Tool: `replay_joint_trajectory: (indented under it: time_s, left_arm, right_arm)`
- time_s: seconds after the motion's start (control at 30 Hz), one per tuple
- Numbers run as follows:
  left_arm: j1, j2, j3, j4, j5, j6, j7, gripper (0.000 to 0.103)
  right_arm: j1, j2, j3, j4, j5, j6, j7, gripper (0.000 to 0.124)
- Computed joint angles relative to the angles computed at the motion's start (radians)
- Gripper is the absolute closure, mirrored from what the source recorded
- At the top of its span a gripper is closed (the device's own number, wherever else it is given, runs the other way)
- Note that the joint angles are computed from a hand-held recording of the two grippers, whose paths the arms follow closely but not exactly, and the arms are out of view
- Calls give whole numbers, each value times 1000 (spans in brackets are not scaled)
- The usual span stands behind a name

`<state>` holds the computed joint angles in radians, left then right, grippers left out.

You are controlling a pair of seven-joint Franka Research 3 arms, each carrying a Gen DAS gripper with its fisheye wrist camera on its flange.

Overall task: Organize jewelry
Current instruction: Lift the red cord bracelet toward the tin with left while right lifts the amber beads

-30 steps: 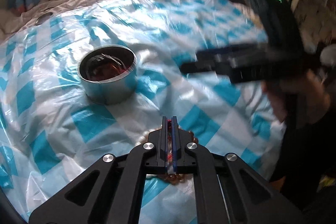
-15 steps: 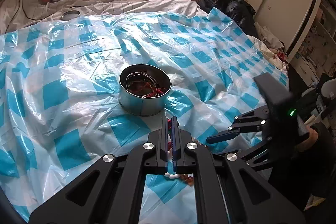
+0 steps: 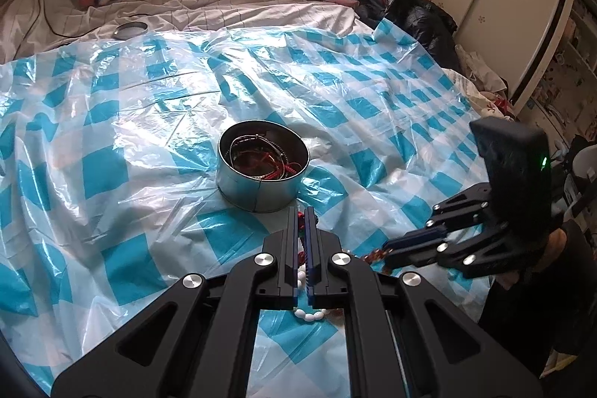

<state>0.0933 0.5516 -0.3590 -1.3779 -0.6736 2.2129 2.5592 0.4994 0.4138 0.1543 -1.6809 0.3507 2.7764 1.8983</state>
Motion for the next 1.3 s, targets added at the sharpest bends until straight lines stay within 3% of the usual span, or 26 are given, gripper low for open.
replay_joint_trajectory:
  time_s: [0.17, 0.33, 0.43, 0.6, 0.73, 0.83, 1.0, 1.1, 1.23, 1.3]
  left_arm:
    - [-10, -1, 4, -7, 17, 20, 0, 100]
    - [-13, -2, 1, -15, 28, 35, 0, 100]
    - [-11, -2, -1, -15, 29, 35, 0, 100]
    - [-11, -2, -3, -17, 31, 37, -1, 100]
    - [-13, 1, -2, -14, 35, 38, -3, 100]
    - [-14, 4, -2, -11, 40, 39, -4, 100]
    - [-12, 6, -4, -10, 39, 41, -7, 100]
    - [-12, 11, -4, -6, 41, 42, -9, 100]
    - [-11, 12, -5, -3, 45, 39, -9, 100]
    - [-9, 16, -4, 3, 47, 36, -9, 100]
  right_arm:
    - [-95, -22, 124, -44, 228, 128, -165, 112]
    - [-118, -31, 155, -56, 349, 177, -250, 112]
    - [-98, -41, 131, -64, 354, 177, -245, 112]
    - [30, -39, -45, -56, 97, 76, 1, 112]
    - [57, -8, -89, -17, -55, -32, 129, 112]
    - [49, 17, -86, 13, -114, -103, 173, 110]
    - [46, 36, -87, 37, -182, -165, 221, 84]
    - [83, 54, -126, 77, -284, -227, 287, 70]
    - [82, 90, -115, 131, -336, -301, 290, 70]
    - [82, 89, -116, 136, -349, -324, 297, 92]
